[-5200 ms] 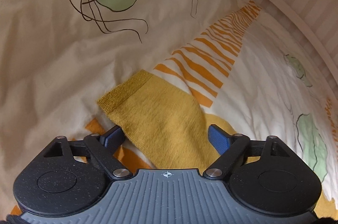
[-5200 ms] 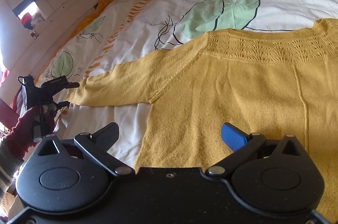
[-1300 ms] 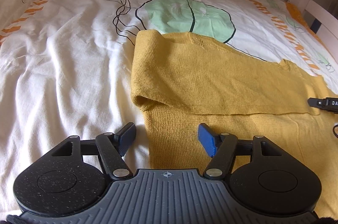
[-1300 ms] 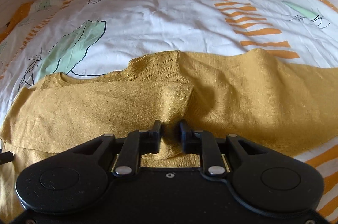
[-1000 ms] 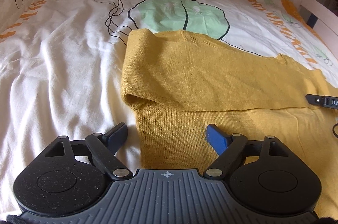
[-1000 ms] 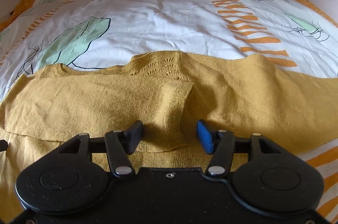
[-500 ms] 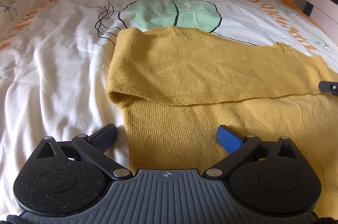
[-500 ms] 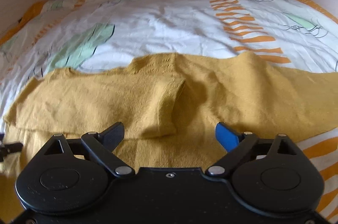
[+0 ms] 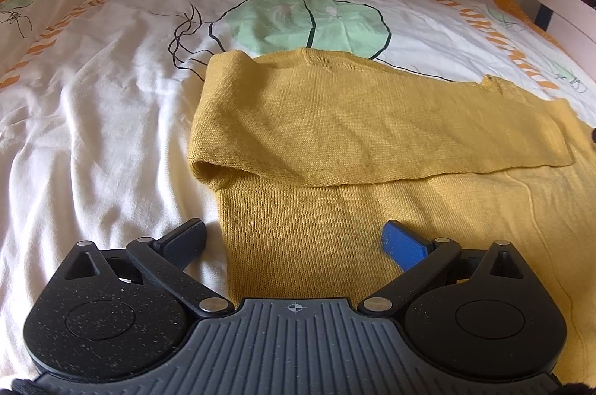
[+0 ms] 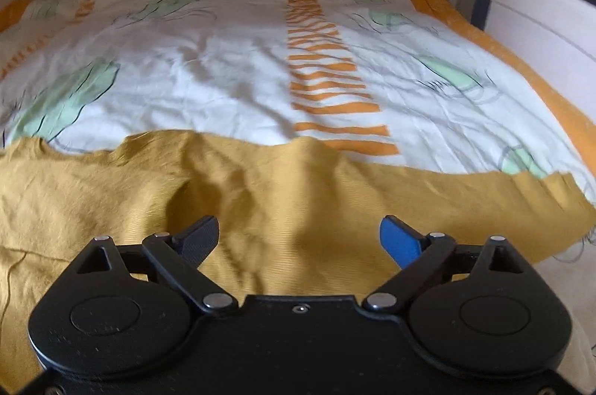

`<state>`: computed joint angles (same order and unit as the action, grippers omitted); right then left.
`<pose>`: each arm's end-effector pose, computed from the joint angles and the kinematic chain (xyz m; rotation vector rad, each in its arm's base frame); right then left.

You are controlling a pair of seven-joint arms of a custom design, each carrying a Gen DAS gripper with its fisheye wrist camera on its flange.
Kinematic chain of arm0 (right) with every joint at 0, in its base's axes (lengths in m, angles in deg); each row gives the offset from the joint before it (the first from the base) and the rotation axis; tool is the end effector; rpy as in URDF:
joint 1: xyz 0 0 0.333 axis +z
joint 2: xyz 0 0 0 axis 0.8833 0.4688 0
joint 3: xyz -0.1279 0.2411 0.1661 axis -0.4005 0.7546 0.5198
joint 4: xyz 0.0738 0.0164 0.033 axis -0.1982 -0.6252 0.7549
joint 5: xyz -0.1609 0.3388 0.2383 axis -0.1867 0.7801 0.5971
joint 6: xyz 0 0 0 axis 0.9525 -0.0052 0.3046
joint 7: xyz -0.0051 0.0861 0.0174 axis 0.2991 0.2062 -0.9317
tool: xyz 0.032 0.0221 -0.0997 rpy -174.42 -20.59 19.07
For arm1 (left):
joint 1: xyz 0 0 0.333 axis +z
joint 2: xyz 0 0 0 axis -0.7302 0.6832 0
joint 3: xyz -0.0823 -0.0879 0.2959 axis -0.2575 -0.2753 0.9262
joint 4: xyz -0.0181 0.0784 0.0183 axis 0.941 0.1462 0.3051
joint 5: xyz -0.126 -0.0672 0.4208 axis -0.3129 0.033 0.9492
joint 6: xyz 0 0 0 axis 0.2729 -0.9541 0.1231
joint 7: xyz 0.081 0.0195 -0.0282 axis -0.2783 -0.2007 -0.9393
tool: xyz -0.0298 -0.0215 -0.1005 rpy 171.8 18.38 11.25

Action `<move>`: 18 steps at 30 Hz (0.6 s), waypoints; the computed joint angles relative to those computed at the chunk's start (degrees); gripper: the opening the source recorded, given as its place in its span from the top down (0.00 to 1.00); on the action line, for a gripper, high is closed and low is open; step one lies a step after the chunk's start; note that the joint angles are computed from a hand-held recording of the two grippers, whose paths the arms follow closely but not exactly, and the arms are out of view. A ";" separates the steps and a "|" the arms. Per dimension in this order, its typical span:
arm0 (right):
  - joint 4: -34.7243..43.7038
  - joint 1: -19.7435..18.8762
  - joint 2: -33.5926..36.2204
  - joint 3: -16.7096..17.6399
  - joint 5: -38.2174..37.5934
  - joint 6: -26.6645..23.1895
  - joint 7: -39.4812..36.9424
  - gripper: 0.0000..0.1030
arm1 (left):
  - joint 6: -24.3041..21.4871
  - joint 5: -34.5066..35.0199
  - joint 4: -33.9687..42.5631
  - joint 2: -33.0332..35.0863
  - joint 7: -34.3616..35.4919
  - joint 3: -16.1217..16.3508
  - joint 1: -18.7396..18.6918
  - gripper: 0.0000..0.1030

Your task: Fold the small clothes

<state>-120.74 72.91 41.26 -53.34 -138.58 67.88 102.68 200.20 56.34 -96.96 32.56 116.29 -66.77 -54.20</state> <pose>0.5016 0.1624 0.4671 -1.2329 2.3338 -1.0439 0.6439 -0.2037 0.4162 -1.4226 2.2735 -0.9141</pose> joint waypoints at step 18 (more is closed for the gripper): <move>-19.00 -14.71 -25.00 -3.94 8.42 -3.64 0.45 0.08 | 5.60 -44.86 -2.46 -5.80 46.55 -8.60 2.76 0.13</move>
<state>-139.74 58.20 16.26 -57.29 -130.16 64.24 103.12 205.80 11.48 -99.42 26.76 162.84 -75.37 -51.44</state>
